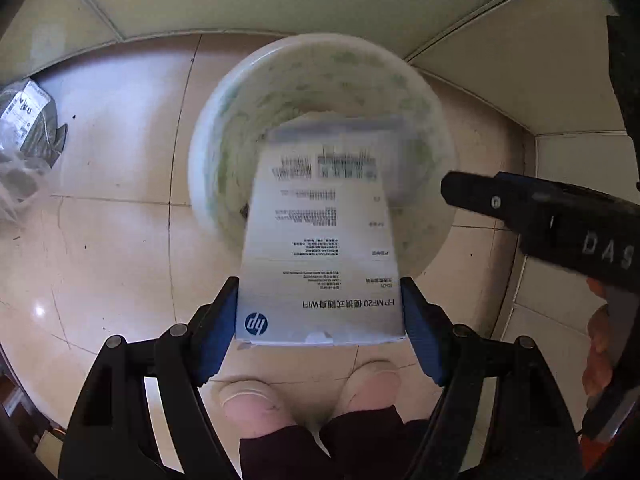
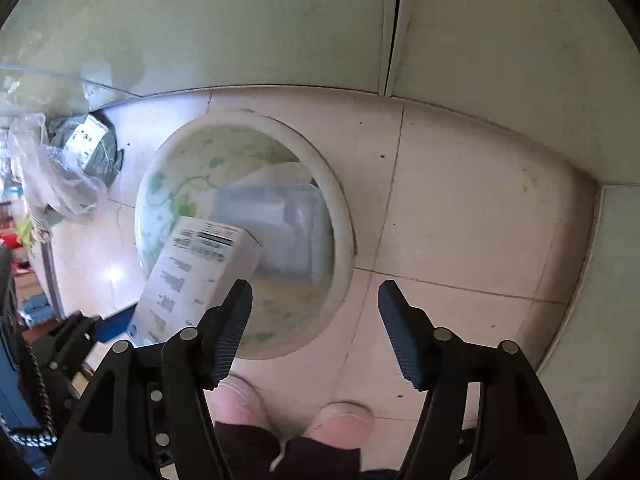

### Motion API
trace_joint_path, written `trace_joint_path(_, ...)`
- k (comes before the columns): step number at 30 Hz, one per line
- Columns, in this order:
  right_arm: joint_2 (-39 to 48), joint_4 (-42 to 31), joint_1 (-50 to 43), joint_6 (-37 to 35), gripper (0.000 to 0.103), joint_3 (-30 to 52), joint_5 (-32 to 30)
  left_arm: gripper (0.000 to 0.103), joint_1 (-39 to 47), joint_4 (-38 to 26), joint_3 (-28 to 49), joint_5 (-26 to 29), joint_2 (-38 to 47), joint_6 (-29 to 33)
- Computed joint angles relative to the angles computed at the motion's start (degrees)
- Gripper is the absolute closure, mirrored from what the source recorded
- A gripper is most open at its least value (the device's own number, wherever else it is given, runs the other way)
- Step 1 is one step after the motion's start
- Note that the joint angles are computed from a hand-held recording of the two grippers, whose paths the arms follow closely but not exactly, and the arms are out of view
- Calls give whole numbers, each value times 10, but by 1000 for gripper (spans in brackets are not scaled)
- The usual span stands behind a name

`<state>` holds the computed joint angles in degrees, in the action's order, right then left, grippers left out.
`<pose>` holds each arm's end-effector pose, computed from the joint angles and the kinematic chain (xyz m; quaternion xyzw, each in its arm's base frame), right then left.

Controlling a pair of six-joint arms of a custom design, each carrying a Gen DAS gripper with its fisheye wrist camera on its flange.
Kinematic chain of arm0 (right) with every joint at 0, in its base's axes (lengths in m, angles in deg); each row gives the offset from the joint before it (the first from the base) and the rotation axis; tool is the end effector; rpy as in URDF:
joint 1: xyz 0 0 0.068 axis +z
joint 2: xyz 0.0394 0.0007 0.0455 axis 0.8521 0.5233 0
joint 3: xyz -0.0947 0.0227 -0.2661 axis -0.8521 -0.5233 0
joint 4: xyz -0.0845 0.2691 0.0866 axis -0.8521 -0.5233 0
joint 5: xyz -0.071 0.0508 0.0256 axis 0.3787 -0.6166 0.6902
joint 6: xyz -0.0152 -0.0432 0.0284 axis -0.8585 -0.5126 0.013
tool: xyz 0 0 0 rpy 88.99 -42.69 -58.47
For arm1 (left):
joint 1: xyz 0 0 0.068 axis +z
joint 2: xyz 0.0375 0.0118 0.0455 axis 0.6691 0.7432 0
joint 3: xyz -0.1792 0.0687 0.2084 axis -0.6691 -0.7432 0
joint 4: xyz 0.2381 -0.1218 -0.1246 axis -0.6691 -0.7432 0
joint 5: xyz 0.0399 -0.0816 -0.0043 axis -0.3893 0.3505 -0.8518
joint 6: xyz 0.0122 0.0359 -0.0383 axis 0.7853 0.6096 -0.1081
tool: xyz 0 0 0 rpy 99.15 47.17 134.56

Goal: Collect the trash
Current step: 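Lower the left tool holding the white HP box over the bin, then open the left tool to drop the HP box into the bin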

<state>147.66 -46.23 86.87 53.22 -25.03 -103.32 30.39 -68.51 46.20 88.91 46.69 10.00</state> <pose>0.1956 0.1159 0.2160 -0.1997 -0.9710 -0.1216 0.0496 0.2789 -0.0642 0.1529 -0.2735 -0.9529 0.1014 0.0835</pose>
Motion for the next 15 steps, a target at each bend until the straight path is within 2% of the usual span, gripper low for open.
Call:
trace_joint_path(4, -7, -30, 18, 11, 41, 21, 22, 27, 3, -6, 11, 9, -2, -4)
trace_joint_path(9, -47, -80, 20, 34, 41, 44, 25, 27, 19, -45, 42, 7, -8, -7)
trace_joint_path(15, -59, -202, 40, 58, 41, 160, 64, 27, 42, -129, 99, 9, -55, -2)
